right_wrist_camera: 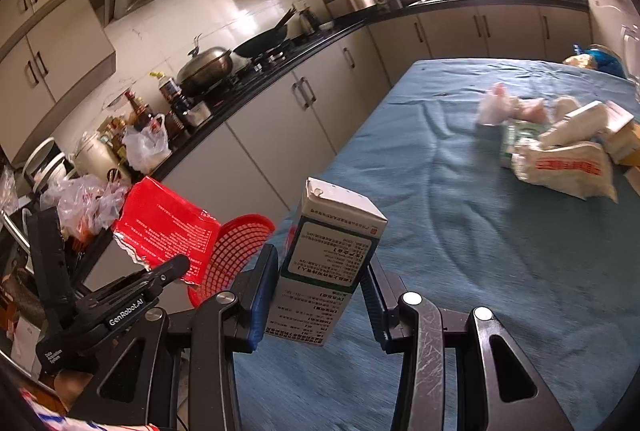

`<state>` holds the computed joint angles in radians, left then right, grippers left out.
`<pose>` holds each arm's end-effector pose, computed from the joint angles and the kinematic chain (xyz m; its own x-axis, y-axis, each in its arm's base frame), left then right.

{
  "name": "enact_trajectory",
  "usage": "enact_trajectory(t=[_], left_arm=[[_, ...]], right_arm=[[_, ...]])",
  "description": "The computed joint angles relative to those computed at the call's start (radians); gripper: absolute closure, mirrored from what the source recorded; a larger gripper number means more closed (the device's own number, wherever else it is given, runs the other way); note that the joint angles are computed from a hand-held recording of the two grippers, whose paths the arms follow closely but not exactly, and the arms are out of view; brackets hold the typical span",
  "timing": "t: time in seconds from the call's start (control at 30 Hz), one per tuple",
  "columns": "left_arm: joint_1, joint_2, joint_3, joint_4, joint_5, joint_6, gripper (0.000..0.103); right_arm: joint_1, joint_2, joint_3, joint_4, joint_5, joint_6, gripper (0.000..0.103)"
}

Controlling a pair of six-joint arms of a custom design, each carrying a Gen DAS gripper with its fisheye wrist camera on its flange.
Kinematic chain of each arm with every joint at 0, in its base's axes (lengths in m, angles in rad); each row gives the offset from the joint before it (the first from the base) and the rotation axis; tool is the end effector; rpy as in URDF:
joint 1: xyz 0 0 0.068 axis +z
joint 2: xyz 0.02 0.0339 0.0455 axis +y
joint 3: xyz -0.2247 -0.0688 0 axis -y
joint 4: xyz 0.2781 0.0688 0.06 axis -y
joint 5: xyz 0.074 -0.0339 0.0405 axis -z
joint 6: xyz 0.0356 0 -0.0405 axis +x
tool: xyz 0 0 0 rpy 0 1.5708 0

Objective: Collect trash
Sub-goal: 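Lift the red tissue box and white box and carry them to the red basket, then open both tools to drop the tissue box and white box into the basket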

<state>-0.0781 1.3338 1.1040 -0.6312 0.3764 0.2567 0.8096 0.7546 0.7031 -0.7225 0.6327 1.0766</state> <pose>0.3195 -0.0381 0.2458 -0.6524 0.2879 -0.7011 0.4932 0.8637 -0.1042 0.1605 0.1379 0.2412 -0.4859 0.5192 -0.7031 0.2859 0.8546 0.4335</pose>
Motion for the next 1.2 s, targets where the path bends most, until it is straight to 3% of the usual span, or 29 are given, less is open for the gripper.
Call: enact_trajectory(t=[0.63, 0.9, 1.2], left_arm=[[0.139, 0.340, 0.176, 0.042, 0.015, 0.036, 0.083], [0.170, 0.438, 0.244, 0.039, 0.043, 0.018, 0.083], [0.175, 0.520, 0.309, 0.038, 0.036, 0.013, 0.082]], right_arm=[[-0.151, 0.558, 0.320, 0.293, -0.247, -0.251, 0.058], [-0.200, 0.846, 0.558, 0.331, -0.372, -0.353, 0.058], [-0.269, 1.087, 0.763, 0.307, -0.512, -0.356, 0.057]])
